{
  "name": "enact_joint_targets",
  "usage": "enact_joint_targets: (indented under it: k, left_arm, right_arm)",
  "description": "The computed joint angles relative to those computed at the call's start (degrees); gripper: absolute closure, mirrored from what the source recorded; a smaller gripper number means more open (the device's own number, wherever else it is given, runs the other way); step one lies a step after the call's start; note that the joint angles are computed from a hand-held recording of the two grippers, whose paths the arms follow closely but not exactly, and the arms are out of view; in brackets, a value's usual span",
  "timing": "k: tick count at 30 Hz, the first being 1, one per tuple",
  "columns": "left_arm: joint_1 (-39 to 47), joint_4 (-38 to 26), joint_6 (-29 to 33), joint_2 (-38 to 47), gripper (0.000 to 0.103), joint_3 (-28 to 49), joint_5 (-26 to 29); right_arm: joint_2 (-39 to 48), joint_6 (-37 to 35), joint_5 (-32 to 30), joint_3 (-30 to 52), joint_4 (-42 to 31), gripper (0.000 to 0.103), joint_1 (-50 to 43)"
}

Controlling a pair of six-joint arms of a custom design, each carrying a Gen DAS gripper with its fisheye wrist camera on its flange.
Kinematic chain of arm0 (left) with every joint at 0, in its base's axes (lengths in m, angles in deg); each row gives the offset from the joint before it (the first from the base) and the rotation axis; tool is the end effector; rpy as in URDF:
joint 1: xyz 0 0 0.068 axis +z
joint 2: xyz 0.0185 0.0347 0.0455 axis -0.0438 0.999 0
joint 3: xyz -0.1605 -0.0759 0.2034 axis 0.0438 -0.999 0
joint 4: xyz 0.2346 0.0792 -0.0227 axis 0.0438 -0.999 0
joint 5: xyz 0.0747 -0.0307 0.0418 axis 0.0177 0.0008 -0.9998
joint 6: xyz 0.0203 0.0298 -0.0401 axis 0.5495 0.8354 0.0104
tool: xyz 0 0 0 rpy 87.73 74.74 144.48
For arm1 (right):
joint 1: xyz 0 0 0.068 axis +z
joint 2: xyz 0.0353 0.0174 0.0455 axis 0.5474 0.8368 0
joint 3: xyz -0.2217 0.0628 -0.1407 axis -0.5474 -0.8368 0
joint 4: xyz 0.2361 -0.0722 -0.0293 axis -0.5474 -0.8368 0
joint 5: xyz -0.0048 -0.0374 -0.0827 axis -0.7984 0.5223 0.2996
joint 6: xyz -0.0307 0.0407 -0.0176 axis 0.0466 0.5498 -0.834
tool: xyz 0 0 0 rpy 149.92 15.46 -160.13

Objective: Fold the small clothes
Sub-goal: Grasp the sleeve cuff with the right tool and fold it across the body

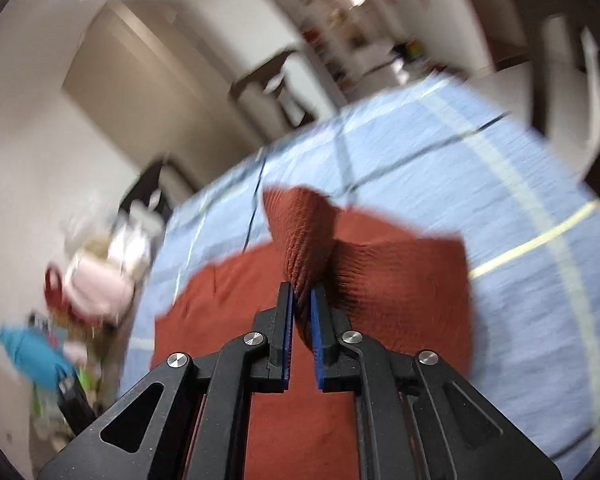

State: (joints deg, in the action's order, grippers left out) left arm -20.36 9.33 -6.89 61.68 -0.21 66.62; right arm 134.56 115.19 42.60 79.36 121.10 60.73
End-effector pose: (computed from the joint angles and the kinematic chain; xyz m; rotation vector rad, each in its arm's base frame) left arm 0.2652 -0.0935 0.0484 0.6684 2.3783 -0.3339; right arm 0.2403 0.1158 0.0855 0.6380 2.2262 0.4666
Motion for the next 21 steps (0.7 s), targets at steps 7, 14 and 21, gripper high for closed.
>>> enact_joint_targets:
  k: [7,14,21]
  left_arm:
    - [1.1,-1.1,-0.2,-1.2,0.036,-0.4,1.9]
    - [1.6,-9.4,-2.2,-8.8,0.036,1.2,8.9]
    - [-5.7,-15.5,-4.5,-5.5,0.036,10.4,11.3]
  right_arm:
    - [3.4,-4.0,-1.1,-0.9,4.4,0.082,5.7]
    - [7.5,-3.6,-0.7,3.1,-5.6,0.082,3.1]
    - [4.7,-1.9,2.1,-3.8,2.1,0.082,6.9]
